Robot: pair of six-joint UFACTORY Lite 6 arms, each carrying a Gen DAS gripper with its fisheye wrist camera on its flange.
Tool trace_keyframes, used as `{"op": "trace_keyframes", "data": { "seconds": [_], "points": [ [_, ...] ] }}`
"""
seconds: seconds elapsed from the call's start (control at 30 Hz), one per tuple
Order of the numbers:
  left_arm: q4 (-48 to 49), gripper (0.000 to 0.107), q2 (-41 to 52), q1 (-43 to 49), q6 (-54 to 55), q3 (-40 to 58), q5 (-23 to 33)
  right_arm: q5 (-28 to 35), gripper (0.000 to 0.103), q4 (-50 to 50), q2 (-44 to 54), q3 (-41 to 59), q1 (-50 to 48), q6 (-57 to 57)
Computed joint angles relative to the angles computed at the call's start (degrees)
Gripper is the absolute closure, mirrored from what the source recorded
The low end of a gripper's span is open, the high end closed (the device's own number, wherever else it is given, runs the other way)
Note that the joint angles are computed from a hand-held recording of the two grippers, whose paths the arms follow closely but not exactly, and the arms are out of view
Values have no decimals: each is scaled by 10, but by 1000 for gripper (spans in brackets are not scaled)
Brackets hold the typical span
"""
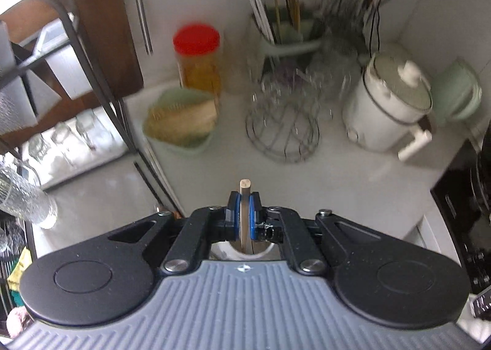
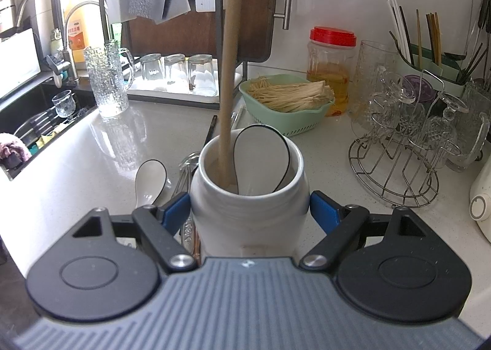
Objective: Organize utensils
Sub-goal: 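Lower the chopstick into the white mug and open the left tool, then move the left tool to the white ceramic spoon on the counter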
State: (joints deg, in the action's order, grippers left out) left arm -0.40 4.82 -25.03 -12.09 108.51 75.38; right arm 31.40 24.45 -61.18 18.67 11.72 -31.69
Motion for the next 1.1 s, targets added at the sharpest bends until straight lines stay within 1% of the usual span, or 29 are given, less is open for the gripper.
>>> {"op": "trace_keyframes", "data": {
  "seconds": [0.1,0.3,0.37,0.47,0.57,0.6,0.63,0.67,0.7,0.73,0.87,1.1],
  "points": [
    [-18,100,43,4,15,42,38,2,16,0,-2,0,0,-2],
    [-40,100,107,3,21,109,89,4,16,8,1,1,-3,-12],
    [-41,100,118,1,21,119,97,4,16,8,2,2,-4,-13],
    [-51,100,118,5,17,111,93,10,16,27,-2,-2,-15,-36],
    [-44,99,113,5,13,105,83,12,16,35,-4,-3,-21,-46],
    [-44,97,110,7,11,105,79,11,16,34,-3,-3,-20,-44],
    [-44,88,102,9,7,97,71,11,16,34,-3,-3,-20,-44],
    [-41,81,93,9,0,90,63,12,16,34,-4,-3,-21,-44],
    [-40,70,79,9,-2,75,51,13,16,34,-6,-4,-21,-44],
    [-39,67,67,8,-2,61,38,14,16,36,-7,-5,-22,-45],
    [-45,66,4,15,-12,-16,-10,19,16,46,-13,-7,-31,-59],
    [-25,66,-126,22,-50,-176,-93,22,16,59,-13,-9,-40,-75]
  ]
}}
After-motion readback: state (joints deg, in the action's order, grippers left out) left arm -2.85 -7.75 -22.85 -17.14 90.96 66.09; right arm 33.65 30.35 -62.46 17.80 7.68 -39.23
